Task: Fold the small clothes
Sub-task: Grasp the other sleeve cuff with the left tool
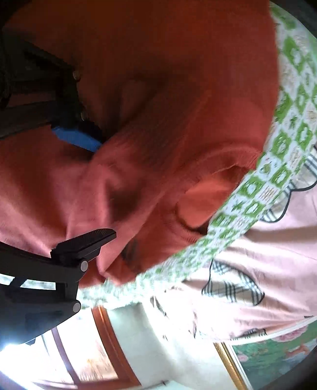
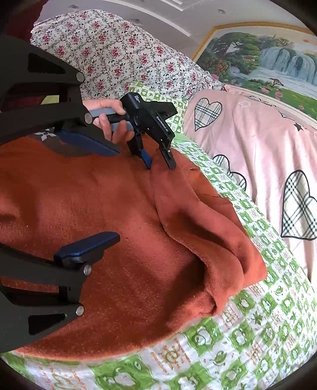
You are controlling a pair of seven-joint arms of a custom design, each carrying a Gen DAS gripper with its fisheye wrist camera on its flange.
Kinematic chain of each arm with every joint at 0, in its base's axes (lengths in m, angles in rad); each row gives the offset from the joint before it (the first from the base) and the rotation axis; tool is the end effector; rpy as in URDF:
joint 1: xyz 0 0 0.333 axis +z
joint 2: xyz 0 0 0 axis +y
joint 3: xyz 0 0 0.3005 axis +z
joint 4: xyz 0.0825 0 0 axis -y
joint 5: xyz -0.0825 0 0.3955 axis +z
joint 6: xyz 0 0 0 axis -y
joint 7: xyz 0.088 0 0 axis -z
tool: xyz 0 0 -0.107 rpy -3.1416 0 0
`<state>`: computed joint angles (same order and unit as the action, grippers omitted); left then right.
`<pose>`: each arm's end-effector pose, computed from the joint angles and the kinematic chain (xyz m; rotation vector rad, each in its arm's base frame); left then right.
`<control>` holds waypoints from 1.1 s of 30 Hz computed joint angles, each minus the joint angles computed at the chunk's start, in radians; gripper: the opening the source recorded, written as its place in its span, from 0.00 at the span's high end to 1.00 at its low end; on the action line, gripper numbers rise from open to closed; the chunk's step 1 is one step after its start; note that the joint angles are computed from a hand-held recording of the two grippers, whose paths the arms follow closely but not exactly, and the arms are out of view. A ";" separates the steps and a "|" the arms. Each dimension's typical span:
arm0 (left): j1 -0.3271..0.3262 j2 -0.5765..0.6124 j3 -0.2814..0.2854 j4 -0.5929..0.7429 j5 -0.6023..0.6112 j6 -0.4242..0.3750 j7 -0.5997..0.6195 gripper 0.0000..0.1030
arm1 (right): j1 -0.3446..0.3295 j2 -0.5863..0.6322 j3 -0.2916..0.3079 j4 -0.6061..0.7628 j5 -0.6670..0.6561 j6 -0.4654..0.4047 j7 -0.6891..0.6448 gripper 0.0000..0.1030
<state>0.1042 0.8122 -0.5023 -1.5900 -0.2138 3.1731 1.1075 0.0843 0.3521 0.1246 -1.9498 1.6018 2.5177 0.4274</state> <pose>0.7189 -0.1911 0.2721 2.4564 -1.3230 1.3258 0.6221 0.1196 0.2927 -1.4976 1.4776 0.2231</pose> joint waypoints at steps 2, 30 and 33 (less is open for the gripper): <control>0.012 0.002 -0.027 -0.026 -0.005 0.028 -0.003 0.39 | -0.003 0.000 -0.001 -0.004 0.009 0.000 -0.004 0.37; -0.007 -0.201 0.022 -0.406 0.211 0.251 -0.216 0.41 | 0.008 -0.043 -0.020 -0.028 0.055 0.082 -0.064 0.37; 0.065 -0.150 -0.038 -0.397 0.263 0.297 -0.298 0.45 | 0.012 -0.042 -0.023 -0.025 0.056 0.088 -0.061 0.37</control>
<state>0.1689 0.6624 -0.5405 -1.9871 0.0495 3.4699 0.8091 0.0967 0.3101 0.1017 -1.9744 1.6580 2.6057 0.3663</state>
